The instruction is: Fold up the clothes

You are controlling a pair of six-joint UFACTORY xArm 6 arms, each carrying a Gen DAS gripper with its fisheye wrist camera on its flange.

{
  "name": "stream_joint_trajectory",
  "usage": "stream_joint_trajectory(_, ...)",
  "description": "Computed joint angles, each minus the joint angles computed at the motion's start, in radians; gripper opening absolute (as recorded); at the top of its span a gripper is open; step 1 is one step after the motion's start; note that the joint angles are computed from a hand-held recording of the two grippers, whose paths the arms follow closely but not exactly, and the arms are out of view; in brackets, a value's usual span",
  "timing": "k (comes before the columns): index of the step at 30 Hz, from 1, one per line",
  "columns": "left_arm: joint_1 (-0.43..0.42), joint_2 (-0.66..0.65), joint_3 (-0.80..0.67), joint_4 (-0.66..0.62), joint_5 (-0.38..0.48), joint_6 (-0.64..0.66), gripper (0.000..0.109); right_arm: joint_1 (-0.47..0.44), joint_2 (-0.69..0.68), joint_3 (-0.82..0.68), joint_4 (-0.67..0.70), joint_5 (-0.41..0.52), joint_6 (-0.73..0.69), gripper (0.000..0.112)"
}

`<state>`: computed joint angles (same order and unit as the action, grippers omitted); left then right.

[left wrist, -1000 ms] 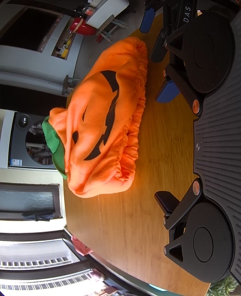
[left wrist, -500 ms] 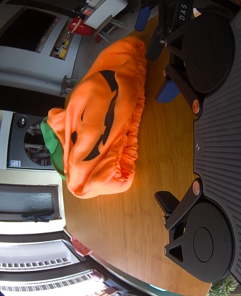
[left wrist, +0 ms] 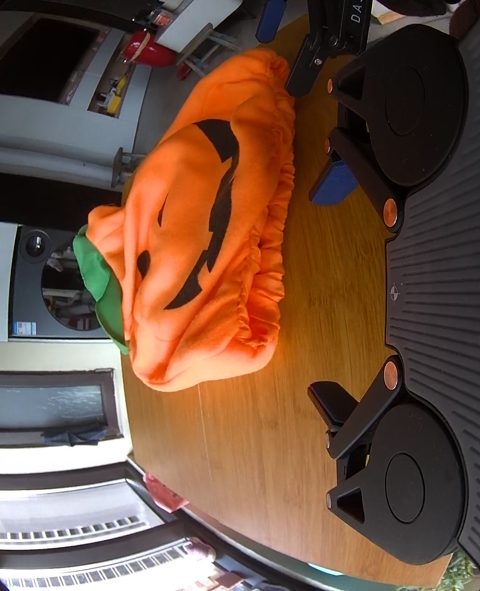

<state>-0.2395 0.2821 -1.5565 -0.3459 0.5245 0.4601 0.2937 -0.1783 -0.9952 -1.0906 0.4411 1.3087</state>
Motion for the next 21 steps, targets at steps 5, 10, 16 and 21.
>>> stream_joint_trajectory(5, 0.002, 0.082, -0.090, 0.102, -0.014, -0.024, 0.103, -0.004, 0.068, -0.062, 0.039, 0.049, -0.129, 0.103)
stream_joint_trajectory(10, 0.004, 0.165, -0.192, 0.170, -0.046, -0.053, 0.103, -0.014, 0.096, -0.132, -0.134, 0.156, 0.033, 0.103)
stream_joint_trajectory(16, 0.015, 0.353, -0.451, 0.364, -0.049, -0.226, 0.103, -0.051, 0.132, -0.177, -0.076, 0.127, -0.018, 0.103)
stream_joint_trajectory(21, 0.022, 0.468, -0.597, 0.526, -0.094, -0.330, 0.103, -0.001, 0.219, -0.225, -0.103, 0.231, -0.161, 0.103)
